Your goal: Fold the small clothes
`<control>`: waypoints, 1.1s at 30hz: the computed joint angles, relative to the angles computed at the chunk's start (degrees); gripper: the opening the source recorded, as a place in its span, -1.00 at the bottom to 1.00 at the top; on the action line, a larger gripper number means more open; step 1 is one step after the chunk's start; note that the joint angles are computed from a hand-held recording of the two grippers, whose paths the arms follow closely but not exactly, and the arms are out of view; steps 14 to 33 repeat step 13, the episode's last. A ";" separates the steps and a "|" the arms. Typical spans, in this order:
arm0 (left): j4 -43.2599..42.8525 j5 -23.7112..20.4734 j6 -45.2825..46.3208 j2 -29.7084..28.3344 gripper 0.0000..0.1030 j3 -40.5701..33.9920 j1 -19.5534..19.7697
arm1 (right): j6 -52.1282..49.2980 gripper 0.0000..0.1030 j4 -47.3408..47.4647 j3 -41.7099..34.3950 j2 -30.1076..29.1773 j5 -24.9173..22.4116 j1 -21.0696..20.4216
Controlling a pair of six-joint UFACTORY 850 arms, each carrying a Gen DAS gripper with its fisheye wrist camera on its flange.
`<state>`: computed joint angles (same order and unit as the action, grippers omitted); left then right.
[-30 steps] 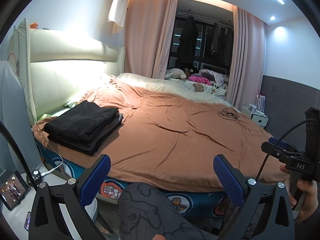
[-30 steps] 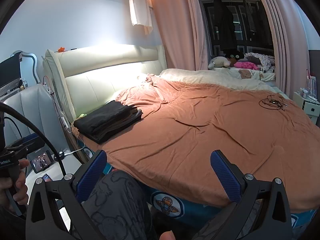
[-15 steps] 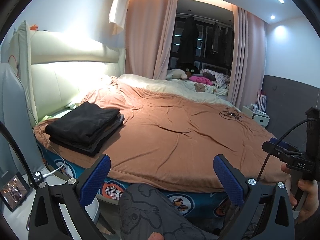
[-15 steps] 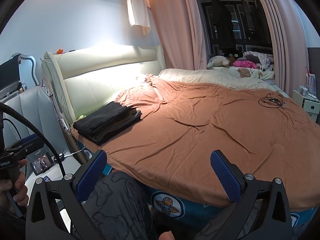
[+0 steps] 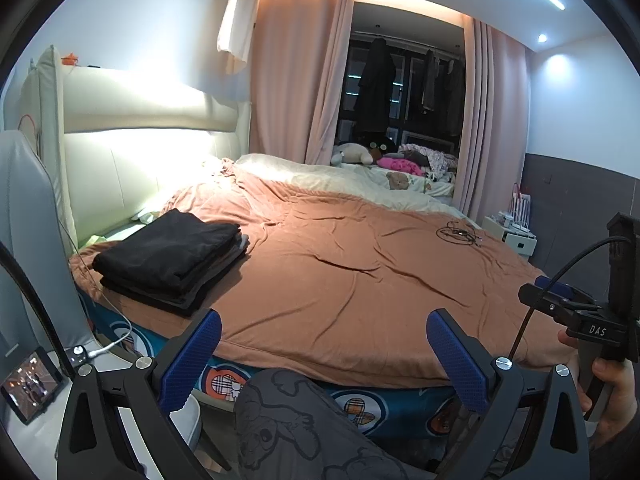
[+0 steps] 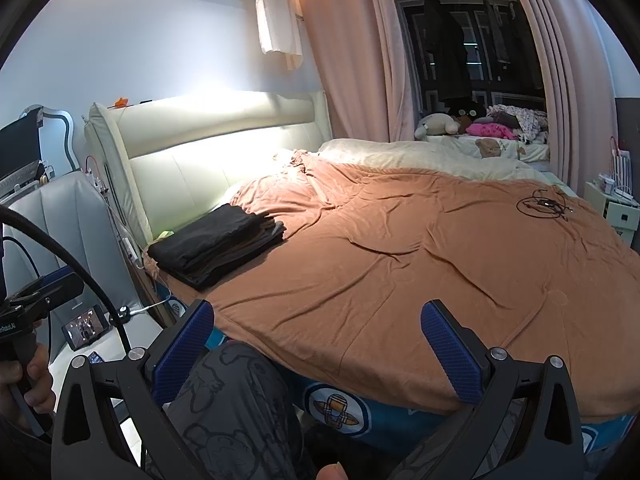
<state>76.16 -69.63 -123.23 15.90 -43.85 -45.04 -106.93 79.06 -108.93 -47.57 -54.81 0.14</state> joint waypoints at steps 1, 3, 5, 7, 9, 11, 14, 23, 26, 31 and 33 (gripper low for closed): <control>-0.04 -0.22 -0.09 0.04 1.00 0.02 -0.19 | -0.06 1.00 -0.02 0.04 0.07 -0.02 -0.02; -0.30 -0.93 0.05 -0.03 1.00 -0.07 -0.67 | 0.24 1.00 -0.29 -0.40 -0.14 -0.19 -0.08; -0.35 -1.68 0.11 -0.17 1.00 -0.20 -0.98 | 0.45 1.00 -0.50 -0.71 -0.27 -0.39 -0.17; -0.29 -1.94 -0.14 0.06 1.00 0.01 -1.43 | 0.26 1.00 -0.45 -0.66 -0.20 -0.25 -0.19; -0.42 -2.34 -0.18 0.13 1.00 0.03 -1.81 | 0.24 1.00 -0.57 -0.80 -0.24 -0.36 -0.24; -0.48 -2.71 -0.35 0.34 1.00 0.19 -2.19 | 0.19 1.00 -0.60 -0.85 -0.27 -0.47 -0.27; -0.44 -3.06 -0.60 0.63 1.00 0.37 -2.60 | 0.15 1.00 -0.46 -0.68 -0.12 -0.40 -0.31; -0.44 -3.06 -0.60 0.63 1.00 0.37 -2.60 | 0.15 1.00 -0.46 -0.68 -0.12 -0.40 -0.31; -0.44 -3.06 -0.60 0.63 1.00 0.37 -2.60 | 0.15 1.00 -0.46 -0.68 -0.12 -0.40 -0.31; -0.44 -3.06 -0.60 0.63 1.00 0.37 -2.60 | 0.15 1.00 -0.46 -0.68 -0.12 -0.40 -0.31; -0.44 -3.06 -0.60 0.63 1.00 0.37 -2.60 | 0.15 1.00 -0.46 -0.68 -0.12 -0.40 -0.31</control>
